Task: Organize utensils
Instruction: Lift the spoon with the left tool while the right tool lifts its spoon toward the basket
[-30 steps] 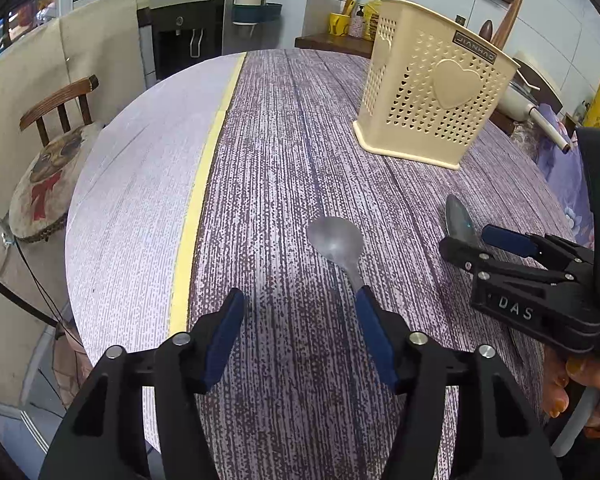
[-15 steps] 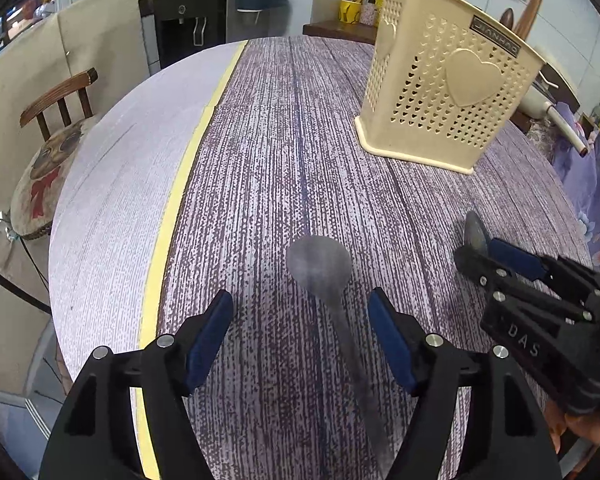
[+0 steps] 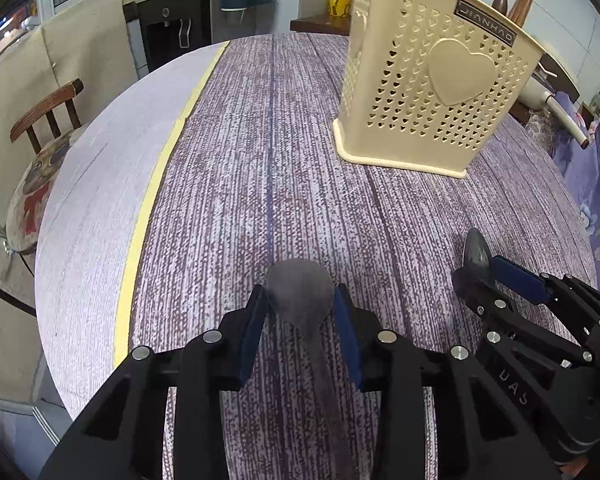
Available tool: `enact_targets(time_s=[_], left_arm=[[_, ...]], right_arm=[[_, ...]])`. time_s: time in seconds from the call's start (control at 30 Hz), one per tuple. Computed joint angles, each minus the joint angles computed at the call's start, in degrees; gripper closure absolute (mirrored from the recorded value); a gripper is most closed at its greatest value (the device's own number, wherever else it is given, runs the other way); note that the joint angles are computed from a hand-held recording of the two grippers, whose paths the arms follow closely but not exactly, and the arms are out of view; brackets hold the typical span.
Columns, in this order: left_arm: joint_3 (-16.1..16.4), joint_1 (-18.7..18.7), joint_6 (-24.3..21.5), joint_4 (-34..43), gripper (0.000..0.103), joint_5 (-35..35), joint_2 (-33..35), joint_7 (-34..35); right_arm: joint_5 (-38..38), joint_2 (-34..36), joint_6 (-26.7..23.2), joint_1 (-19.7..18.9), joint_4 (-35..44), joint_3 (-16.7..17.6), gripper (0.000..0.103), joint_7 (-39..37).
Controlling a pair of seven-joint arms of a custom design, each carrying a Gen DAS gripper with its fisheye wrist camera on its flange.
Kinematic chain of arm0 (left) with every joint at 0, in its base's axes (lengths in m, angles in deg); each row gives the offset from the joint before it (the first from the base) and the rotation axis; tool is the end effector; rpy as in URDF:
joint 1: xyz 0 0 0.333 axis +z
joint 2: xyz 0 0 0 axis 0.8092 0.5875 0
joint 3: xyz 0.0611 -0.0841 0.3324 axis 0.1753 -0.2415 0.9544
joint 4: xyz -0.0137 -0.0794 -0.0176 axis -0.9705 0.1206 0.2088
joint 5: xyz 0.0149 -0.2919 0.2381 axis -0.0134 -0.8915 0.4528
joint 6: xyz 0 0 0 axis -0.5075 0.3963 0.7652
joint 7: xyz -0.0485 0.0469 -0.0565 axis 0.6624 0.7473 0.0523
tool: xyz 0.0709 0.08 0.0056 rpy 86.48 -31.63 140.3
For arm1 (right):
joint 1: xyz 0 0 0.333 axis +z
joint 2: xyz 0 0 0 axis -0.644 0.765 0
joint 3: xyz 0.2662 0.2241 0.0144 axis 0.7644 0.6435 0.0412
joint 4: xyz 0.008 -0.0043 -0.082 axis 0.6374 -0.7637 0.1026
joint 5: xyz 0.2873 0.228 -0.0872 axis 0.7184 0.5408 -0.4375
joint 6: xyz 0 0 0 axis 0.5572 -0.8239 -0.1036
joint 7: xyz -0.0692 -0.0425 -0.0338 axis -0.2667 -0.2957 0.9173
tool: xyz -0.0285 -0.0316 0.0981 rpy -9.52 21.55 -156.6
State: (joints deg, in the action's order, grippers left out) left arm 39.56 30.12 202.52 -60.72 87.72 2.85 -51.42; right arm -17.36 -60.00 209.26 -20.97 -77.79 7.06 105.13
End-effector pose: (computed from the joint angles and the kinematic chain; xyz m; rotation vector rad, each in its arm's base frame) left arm 0.5601 -0.3248 0.3837 -2.0216 1.7776 -0.5619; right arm 0.6459 0.2418 0.3687 -2.0886 1.5638 -0.4467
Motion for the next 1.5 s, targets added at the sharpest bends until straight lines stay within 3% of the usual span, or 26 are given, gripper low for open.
enact_targets(time_s=[0.23, 0.5, 0.87, 0.93, 0.97, 1.1, 1.17, 1.37, 1.43, 1.5], left_arm=[[-0.3, -0.2, -0.6, 2.5, 0.068, -1.3, 1.7, 2.8], [0.5, 0.0, 3.6, 1.8, 0.068, -2.6, 2.0, 3.3], [4.8, -2.4, 9.4, -0.1, 0.068, 8.3, -2.1, -7.5], [4.5, -2.3, 9.1, 0.4, 0.068, 10.6, -2.5, -9.4], [4.3, -2.2, 9.2, 0.3, 0.078, 11.9, -2.9, -10.4], [3.1, -1.1, 9.0, 0.8, 0.079, 15.5, -3.9, -12.5], [2.2, -0.4, 8.7, 1.3, 0.085, 16.1, -3.6, -12.3], [1.4, 1.2, 8.3, 1.3, 0.085, 12.5, -2.8, -10.4], [1.0, 1.2, 6.2, 1.7, 0.082, 11.1, -2.3, -8.5], [0.5, 0.9, 4.3, 2.3, 0.062, 9.8, -1.5, -6.7]], right_arm=[[0.2, 0.1, -0.4, -0.2, 0.3, 0.0, 0.064, 0.0], [2.5, -0.2, 0.6, -2.2, -0.3, 2.0, 0.064, -1.4], [10.0, -4.2, 5.3, -7.3, -3.7, 7.5, 0.065, -7.5], [11.5, -5.7, 6.5, -8.5, -4.8, 8.7, 0.065, -8.7], [12.2, -6.2, 6.8, -9.0, -5.2, 9.2, 0.065, -9.2], [16.3, -8.6, 7.8, -12.2, -6.6, 12.7, 0.065, -12.8], [16.9, -9.3, 8.1, -11.7, -7.1, 12.2, 0.065, -13.5], [18.7, -10.2, 8.3, -10.9, -7.8, 11.4, 0.065, -14.5], [19.3, -10.2, 8.4, -11.1, -7.9, 11.4, 0.065, -14.9], [19.4, -10.0, 8.3, -10.7, -7.8, 10.9, 0.065, -14.6]])
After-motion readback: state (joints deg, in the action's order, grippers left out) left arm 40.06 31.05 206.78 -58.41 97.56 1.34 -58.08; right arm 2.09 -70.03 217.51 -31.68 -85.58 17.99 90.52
